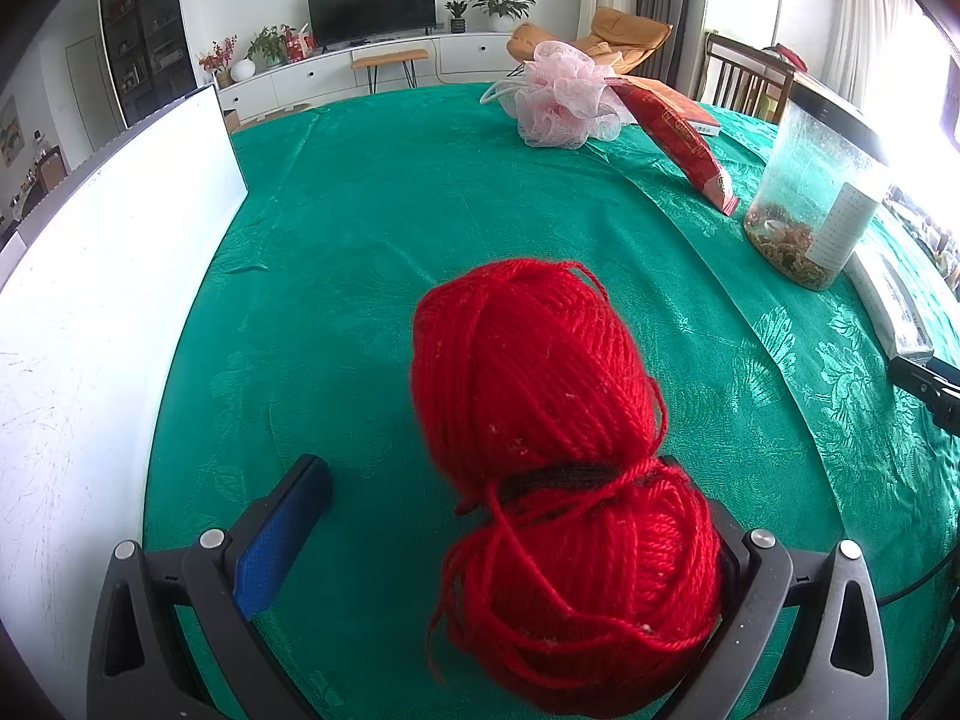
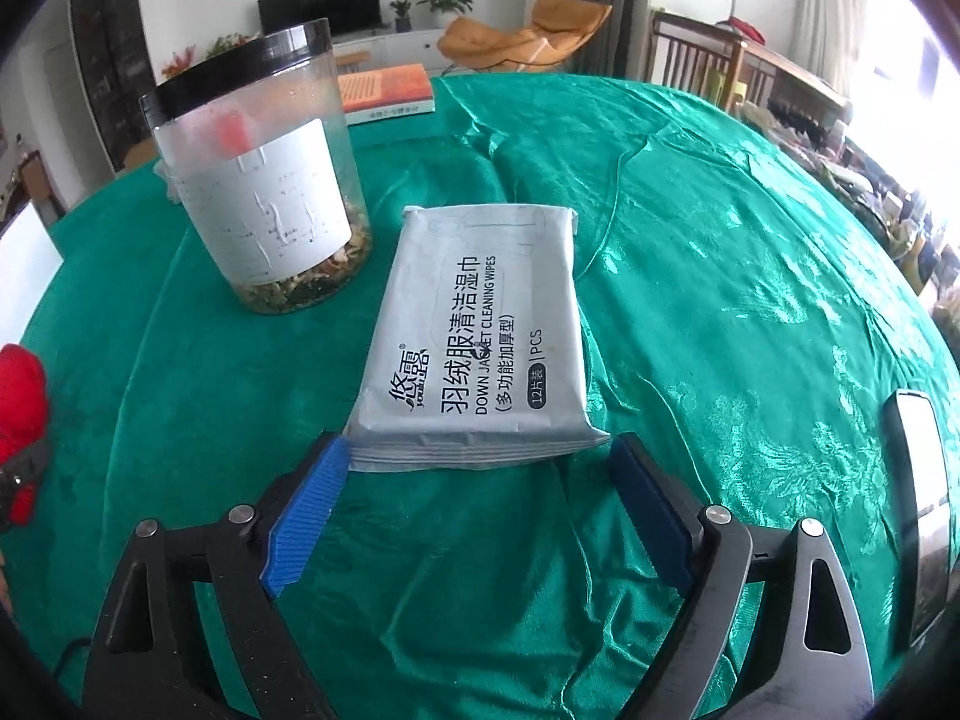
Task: Organize soft objects
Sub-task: 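Hold the red yarn in the left tool and the wipes pack at the right fingers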
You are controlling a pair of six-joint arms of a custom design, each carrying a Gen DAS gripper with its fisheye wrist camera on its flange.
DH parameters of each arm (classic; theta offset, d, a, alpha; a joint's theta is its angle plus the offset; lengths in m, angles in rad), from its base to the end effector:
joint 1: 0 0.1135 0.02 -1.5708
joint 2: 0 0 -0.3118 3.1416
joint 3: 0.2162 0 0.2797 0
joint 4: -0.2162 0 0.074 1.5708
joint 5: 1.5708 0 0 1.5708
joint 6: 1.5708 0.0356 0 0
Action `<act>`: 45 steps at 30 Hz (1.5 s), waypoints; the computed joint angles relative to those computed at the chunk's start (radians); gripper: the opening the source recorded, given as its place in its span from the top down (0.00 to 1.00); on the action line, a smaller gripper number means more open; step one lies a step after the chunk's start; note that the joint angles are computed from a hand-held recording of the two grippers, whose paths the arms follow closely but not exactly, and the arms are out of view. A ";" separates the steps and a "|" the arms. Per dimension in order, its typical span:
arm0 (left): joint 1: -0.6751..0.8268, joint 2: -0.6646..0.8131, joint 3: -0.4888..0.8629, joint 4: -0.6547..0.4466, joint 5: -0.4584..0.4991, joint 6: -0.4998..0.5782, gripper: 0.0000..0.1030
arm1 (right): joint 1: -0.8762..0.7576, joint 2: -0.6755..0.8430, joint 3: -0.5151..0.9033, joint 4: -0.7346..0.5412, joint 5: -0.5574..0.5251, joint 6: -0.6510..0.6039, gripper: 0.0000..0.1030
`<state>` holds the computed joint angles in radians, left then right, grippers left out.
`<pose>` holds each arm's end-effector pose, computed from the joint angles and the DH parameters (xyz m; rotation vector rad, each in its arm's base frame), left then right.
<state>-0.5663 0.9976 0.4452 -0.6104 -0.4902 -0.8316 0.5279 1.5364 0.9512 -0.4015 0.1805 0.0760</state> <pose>0.1413 -0.0700 0.1864 -0.4621 2.4782 0.1469 0.2885 0.1608 0.2333 -0.5002 2.4835 0.0076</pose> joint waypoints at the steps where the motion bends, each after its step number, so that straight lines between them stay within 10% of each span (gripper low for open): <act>1: 0.000 0.000 0.000 0.000 0.000 0.000 0.00 | 0.000 -0.001 -0.001 -0.001 -0.002 0.000 0.11; 45: 0.000 -0.001 -0.001 -0.001 0.000 0.000 0.00 | 0.000 -0.006 -0.004 -0.002 -0.006 0.001 0.10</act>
<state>-0.5667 0.9961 0.4446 -0.6111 -0.4907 -0.8319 0.5283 1.5308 0.9476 -0.4037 0.1750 0.0771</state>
